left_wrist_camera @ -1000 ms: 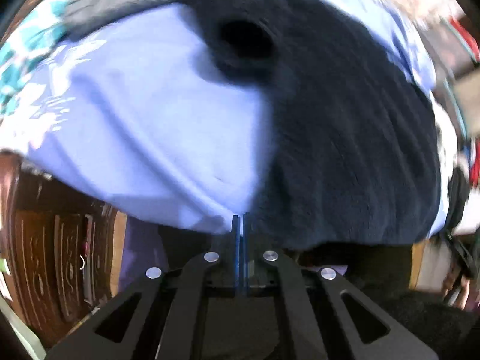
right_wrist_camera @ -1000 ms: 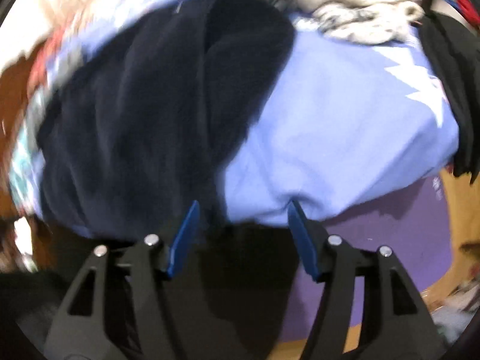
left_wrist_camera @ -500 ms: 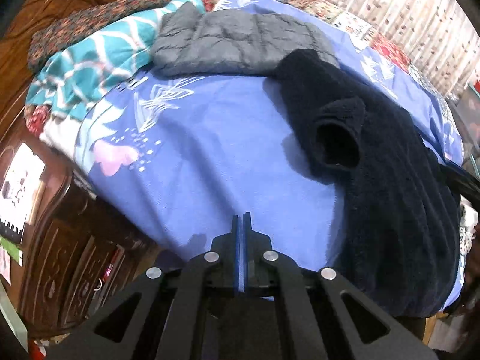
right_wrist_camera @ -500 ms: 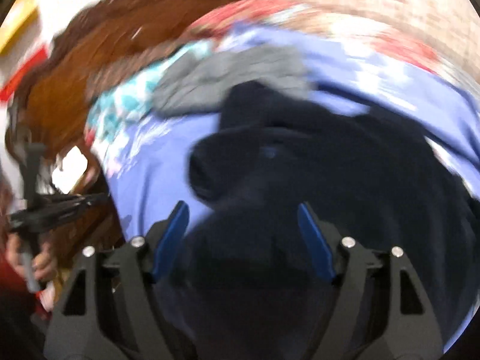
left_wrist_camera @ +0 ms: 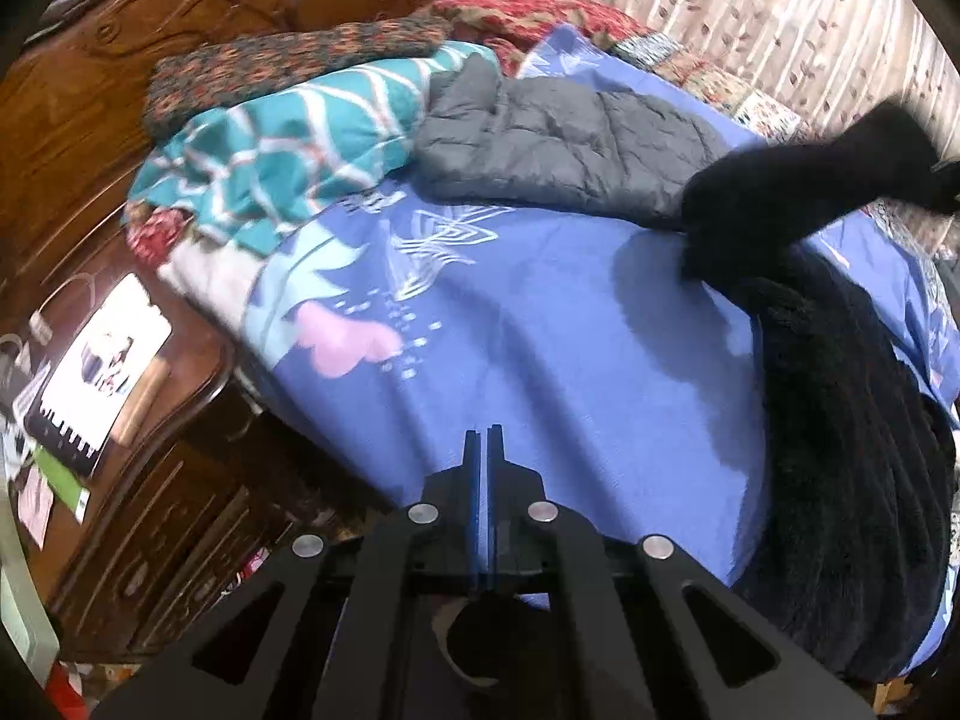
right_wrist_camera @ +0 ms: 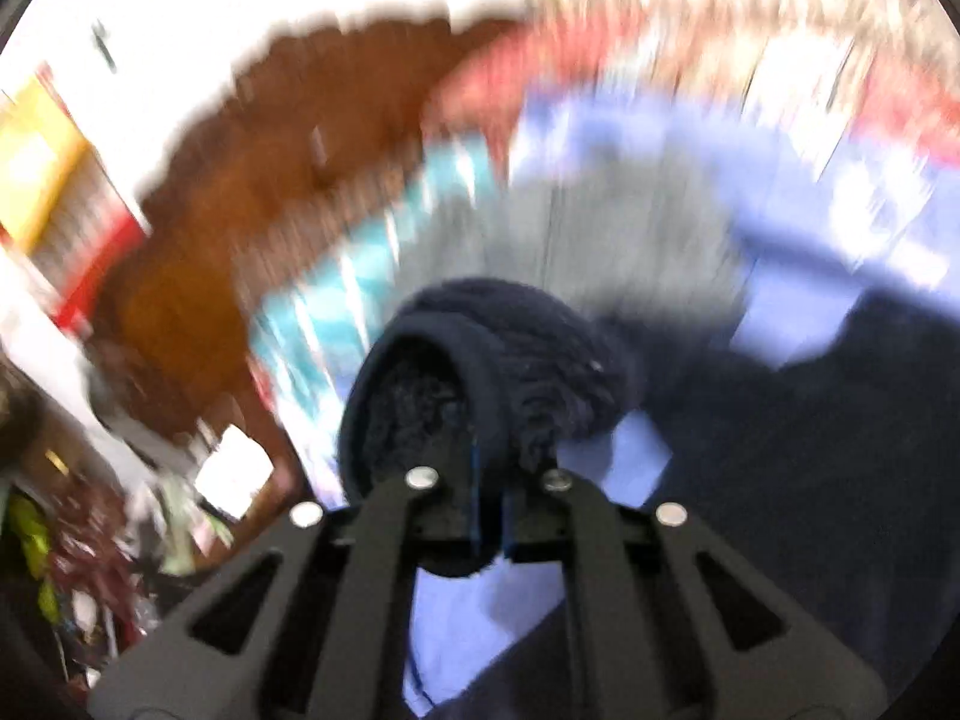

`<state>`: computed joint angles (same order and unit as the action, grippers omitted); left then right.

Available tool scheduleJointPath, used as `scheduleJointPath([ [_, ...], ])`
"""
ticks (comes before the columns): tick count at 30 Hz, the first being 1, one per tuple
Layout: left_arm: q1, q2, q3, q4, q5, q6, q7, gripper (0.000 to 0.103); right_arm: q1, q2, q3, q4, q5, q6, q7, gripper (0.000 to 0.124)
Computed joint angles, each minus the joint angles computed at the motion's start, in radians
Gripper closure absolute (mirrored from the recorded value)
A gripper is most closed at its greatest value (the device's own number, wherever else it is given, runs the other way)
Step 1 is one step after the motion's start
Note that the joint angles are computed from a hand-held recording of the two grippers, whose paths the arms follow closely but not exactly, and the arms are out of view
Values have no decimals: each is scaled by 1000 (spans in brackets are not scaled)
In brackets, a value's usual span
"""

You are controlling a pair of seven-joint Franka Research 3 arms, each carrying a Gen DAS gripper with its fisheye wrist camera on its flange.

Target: Fold large clothes

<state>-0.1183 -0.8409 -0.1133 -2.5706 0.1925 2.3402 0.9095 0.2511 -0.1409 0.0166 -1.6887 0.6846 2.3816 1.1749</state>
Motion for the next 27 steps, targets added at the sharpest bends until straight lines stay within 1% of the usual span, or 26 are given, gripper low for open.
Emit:
scheduleJointPath([
  [1, -7, 28, -6, 22, -4, 9, -1, 78, 0, -34, -32, -6, -11, 15, -16, 119],
  [3, -15, 96, -27, 77, 1, 42, -3, 78, 35, -134, -157, -62, -89, 67, 6, 119],
  [4, -15, 129, -41, 105, 11, 53, -5, 78, 34, -164, -184, -91, -130, 89, 18, 119],
  [5, -16, 168, -51, 140, 20, 64, -4, 78, -2, -204, -207, -131, -194, 90, 34, 119],
  [6, -20, 222, -62, 191, 28, 74, 1, 78, -63, -229, -202, -168, -232, 90, 51, 119],
  [7, -26, 275, -68, 240, 31, 82, 7, 78, -108, -249, -212, -214, -286, 93, 107, 119],
  [8, -44, 328, -66, 289, 43, 86, 3, 78, -117, -258, -234, -248, -341, 102, 165, 117],
  [9, -38, 415, -90, 373, 41, 90, 16, 78, -153, -260, -241, -300, -395, 113, 213, 104],
  [10, -42, 467, -99, 425, 51, 80, 14, 78, -183, -254, -242, -326, -426, 108, 232, 87],
  [11, -15, 555, -144, 510, 53, 80, 35, 78, -217, -235, -246, -354, -498, 83, 291, 55],
  [12, -22, 611, -153, 564, 69, 73, 38, 78, -221, -222, -264, -380, -600, 78, 373, 51],
  [13, -63, 682, -131, 629, 88, 68, 43, 78, -253, -201, -249, -397, -714, 83, 443, 51],
  [14, -75, 768, -140, 714, 99, 53, 48, 78, -314, -187, -210, -421, -854, 99, 532, 51],
  [15, -87, 820, -142, 767, 109, 38, 49, 78, -385, -176, -158, -432, -938, 121, 598, 51],
  [16, -102, 882, -145, 828, 127, 20, 53, 78, -436, -158, -136, -426, -963, 154, 623, 51],
  [17, -114, 917, -141, 859, 141, 8, 59, 78, -460, -159, -124, -429, -950, 194, 656, 51],
  [18, -131, 965, -141, 906, 164, -20, 64, 78, -497, -157, -88, -425, -908, 230, 666, 51],
  [19, -143, 986, -138, 920, 164, -28, 71, 78, -517, -149, -56, -408, -835, 247, 619, 51],
  [20, -145, 999, -140, 918, 129, -10, 96, 78, -509, -119, -28, -360, -692, 241, 503, 51],
  [21, -146, 1003, -140, 909, 102, 12, 118, 78, -473, -66, -18, -277, -518, 181, 342, 51],
  [22, -147, 1000, -140, 888, 84, 41, 140, 78, -455, -13, 2, -190, -401, 93, 224, 50],
  [23, -154, 1002, -137, 877, 93, 56, 146, 78, -402, 50, 0, -103, -303, 12, 117, 47],
  [24, -166, 1010, -132, 868, 120, 61, 138, 78, -316, 120, -34, -16, -262, -48, 48, 45],
  [25, -169, 1015, -131, 865, 119, 59, 140, 78, -255, 197, -38, 72, -270, -82, 22, 45],
  [26, -169, 1024, -132, 862, 100, 58, 151, 78, -228, 277, -11, 159, -291, -108, 8, 43],
  [27, -166, 1030, -134, 855, 73, 59, 160, 78, -236, 358, 47, 246, -326, -134, -6, 41],
])
